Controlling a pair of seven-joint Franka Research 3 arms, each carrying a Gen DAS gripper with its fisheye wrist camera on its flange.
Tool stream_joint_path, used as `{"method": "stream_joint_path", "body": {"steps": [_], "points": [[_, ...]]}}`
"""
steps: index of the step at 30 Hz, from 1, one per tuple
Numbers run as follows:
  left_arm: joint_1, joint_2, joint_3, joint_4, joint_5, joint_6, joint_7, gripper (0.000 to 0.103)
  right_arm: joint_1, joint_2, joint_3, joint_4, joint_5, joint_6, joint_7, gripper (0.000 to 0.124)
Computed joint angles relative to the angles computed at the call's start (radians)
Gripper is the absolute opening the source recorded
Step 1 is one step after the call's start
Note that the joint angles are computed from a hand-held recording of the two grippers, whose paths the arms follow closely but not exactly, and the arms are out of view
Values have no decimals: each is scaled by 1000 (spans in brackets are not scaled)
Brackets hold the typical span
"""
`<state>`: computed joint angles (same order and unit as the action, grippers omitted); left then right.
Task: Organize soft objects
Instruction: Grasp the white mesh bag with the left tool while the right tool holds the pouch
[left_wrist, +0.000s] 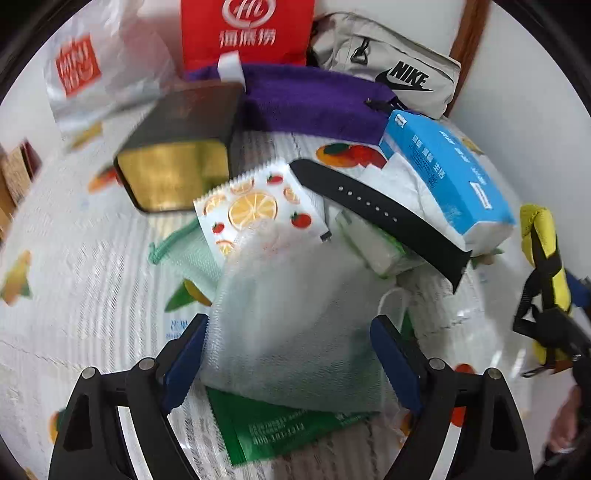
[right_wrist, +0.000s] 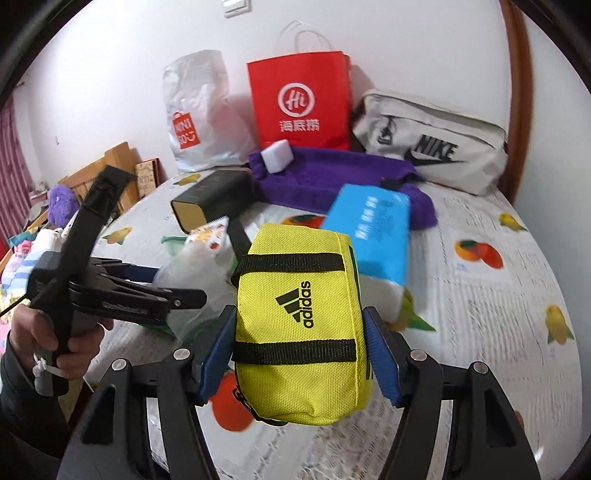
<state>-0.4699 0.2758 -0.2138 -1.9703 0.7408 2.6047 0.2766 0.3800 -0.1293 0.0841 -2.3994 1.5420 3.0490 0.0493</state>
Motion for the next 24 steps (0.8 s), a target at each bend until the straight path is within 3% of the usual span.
{"method": "stream_joint_path", "body": {"steps": [2,4,7,9,12,20,24], "points": [[-10,-1,7,-1,21,-7,-33,85,-3,2,-3,-7,-6,-5,9,66],[-11,-17,13,-22,52,12,-68,59,-5,1,-4,-14,0,-6,0,66],[16,-43,6,-65,49,82,-61,32,-7,7,-3,-19,9,-1,-7,66],[39,-59,3,-101,25,159,-49,20,-10,11,-3,-23,1,-6,5,66],[46,-86,11,-140,36,218,-68,16,-10,16,-1,-26,-9,-1,20,66],[81,-214,6,-263,128,263,-206,15,-7,27,1,-25,-41,20,50,66],[109,-260,-24,-299,130,161,-238,15,-7,44,1,-27,-101,52,122,66]]}}
